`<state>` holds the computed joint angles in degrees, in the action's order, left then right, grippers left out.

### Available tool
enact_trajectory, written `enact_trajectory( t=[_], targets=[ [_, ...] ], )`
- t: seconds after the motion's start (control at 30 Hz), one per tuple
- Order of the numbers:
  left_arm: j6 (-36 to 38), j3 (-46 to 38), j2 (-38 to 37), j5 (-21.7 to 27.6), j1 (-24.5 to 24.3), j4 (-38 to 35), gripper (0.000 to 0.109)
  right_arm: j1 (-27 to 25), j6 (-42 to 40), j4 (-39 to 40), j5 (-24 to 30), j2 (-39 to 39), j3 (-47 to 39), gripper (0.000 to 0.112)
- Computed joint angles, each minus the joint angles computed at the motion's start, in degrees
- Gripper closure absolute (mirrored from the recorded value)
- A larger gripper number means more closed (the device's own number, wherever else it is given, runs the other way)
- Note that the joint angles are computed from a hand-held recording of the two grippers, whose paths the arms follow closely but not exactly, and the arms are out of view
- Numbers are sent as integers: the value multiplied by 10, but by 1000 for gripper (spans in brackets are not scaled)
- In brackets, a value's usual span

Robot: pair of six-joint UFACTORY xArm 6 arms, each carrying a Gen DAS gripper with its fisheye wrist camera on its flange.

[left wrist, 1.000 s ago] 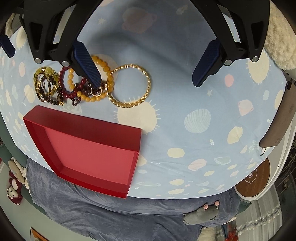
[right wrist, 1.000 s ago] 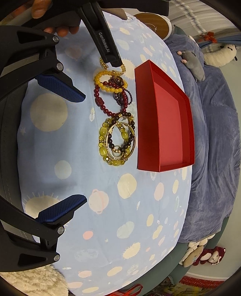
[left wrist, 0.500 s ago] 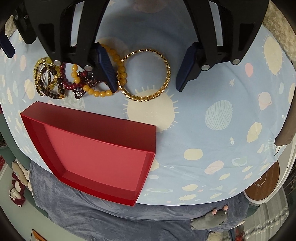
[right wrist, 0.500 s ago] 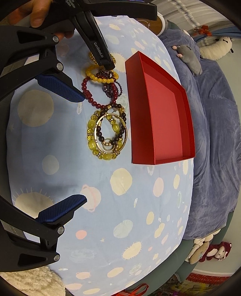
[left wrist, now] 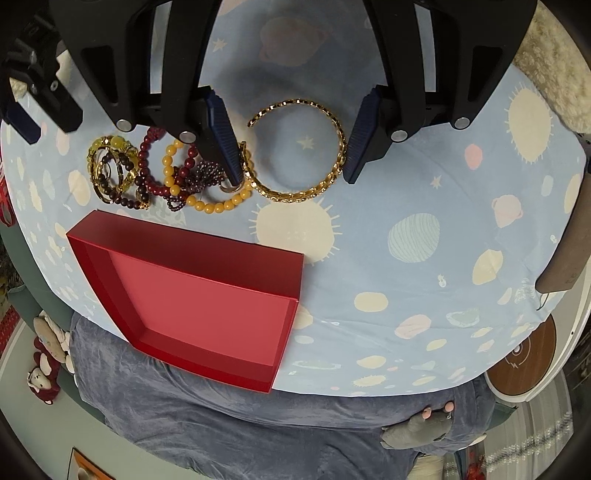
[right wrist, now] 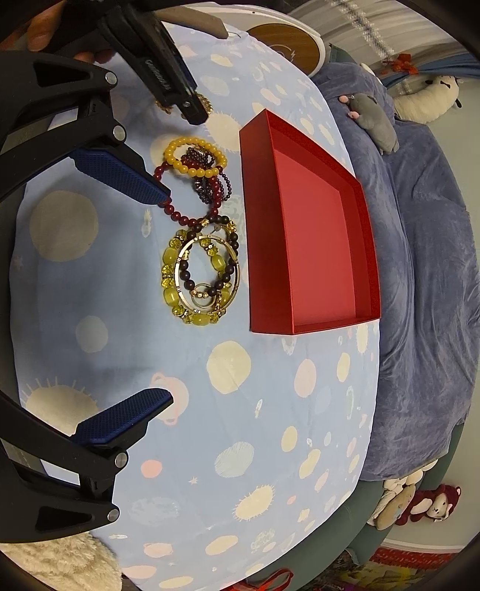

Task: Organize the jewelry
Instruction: 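Lower the left tool onto the twisted gold chain bangle and grasp it, then grasp the thin gold bangle with the right tool while the left tool lifts its bangle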

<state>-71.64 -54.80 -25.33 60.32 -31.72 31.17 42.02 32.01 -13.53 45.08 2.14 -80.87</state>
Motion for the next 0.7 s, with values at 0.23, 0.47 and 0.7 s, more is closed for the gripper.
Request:
enact_trajectory(
  t=[0.23, 0.47, 0.7],
  targets=[
    [-12, 15, -20, 24, -20, 10, 55, -1, -35, 17, 9, 71, -76, 16],
    [-20, 19, -22, 14, -13, 12, 55, -12, -62, 55, 26, 129, -139, 31],
    [-12, 19, -16, 5, -12, 7, 55, -17, -73, 65, 36, 142, -146, 48]
  ],
)
